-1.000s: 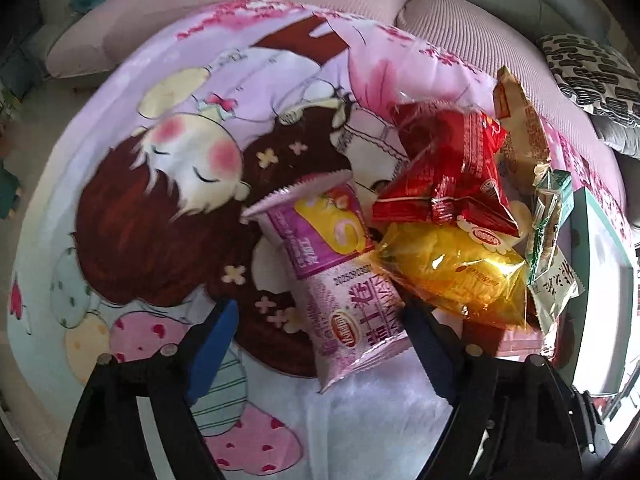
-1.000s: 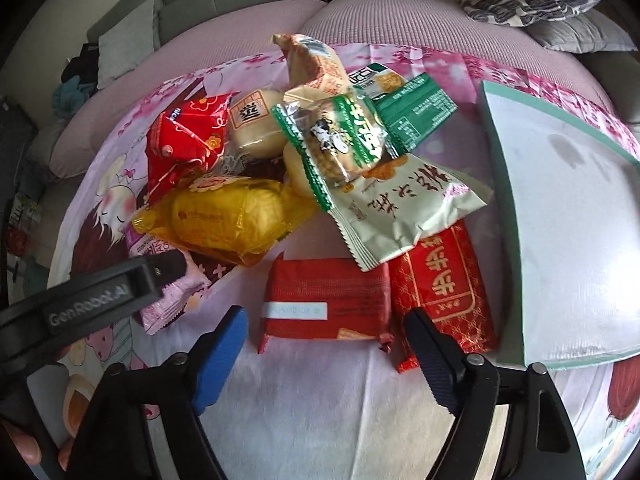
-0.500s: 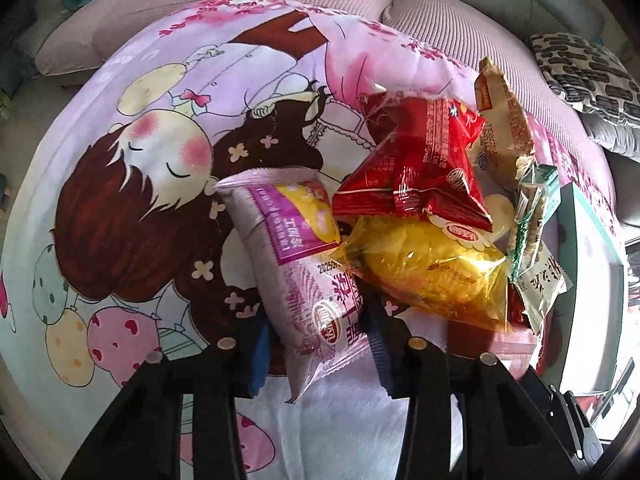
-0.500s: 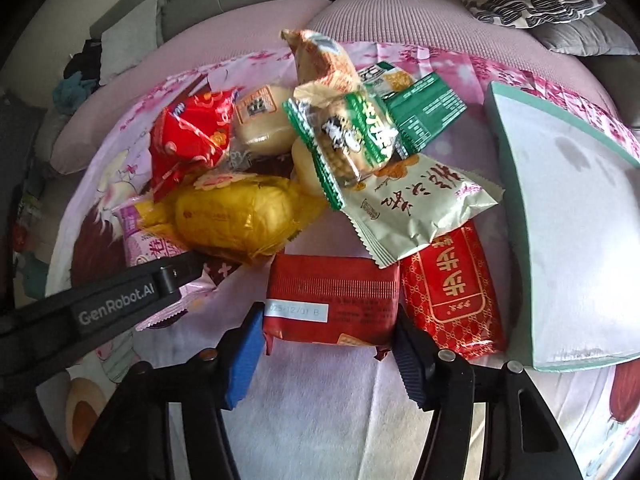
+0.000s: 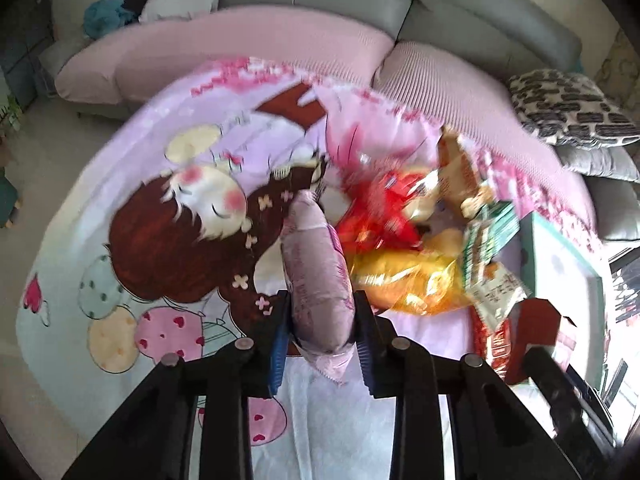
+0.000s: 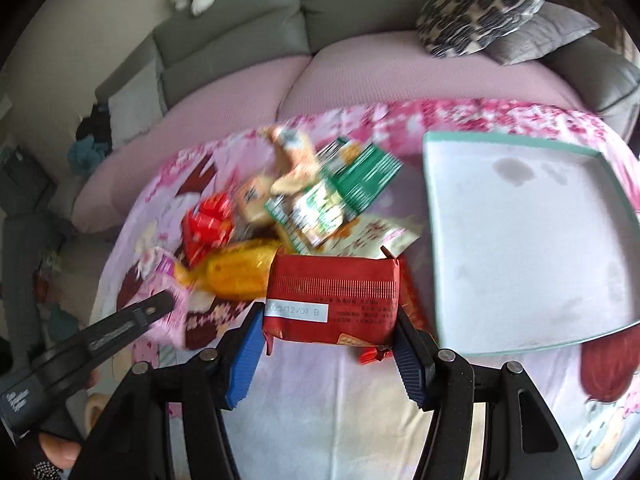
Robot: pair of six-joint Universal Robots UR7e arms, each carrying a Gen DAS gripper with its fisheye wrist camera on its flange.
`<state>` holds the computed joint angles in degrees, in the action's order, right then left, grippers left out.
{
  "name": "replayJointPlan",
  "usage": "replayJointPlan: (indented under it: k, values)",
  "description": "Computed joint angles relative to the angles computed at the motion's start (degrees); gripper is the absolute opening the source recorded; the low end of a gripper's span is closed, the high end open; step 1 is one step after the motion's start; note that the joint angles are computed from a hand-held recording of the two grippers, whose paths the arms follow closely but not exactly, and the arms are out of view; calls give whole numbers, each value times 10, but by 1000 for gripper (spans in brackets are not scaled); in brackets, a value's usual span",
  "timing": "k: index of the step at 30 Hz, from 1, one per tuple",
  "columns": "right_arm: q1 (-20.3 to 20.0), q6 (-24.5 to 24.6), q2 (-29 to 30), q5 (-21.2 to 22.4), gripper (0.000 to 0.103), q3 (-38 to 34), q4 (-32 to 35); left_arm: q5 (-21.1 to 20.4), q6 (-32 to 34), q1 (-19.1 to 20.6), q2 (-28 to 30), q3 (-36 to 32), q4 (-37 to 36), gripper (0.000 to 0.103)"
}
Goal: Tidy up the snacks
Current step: 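Carry both snacks into the white tray and open both tools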
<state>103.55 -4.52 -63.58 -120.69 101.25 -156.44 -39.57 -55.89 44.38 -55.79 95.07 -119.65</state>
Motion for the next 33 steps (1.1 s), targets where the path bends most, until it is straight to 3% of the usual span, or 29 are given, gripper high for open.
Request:
replayJointPlan:
  k: [6, 10, 15, 21, 28, 33]
  values:
    - [-24, 32, -13, -31, 63, -9, -15, 10, 41, -30, -2, 5, -43, 31]
    - [-45, 53, -19, -61, 63, -20, -41, 10, 111, -28, 44, -38, -82, 31]
    - [-78, 58, -17, -86, 63, -29, -75, -52, 229, -30, 124, -126, -138, 31]
    - [-111, 57, -4, -96, 63, -61, -93, -148, 319, -10, 250, -283, -112, 31]
    - [-131, 53, 23, -116, 63, -101, -85, -168, 361, 9, 354, -419, -64, 31]
    - [-137, 66, 27, -123, 65, -110, -69, -178, 346, 22, 405, -491, -20, 35]
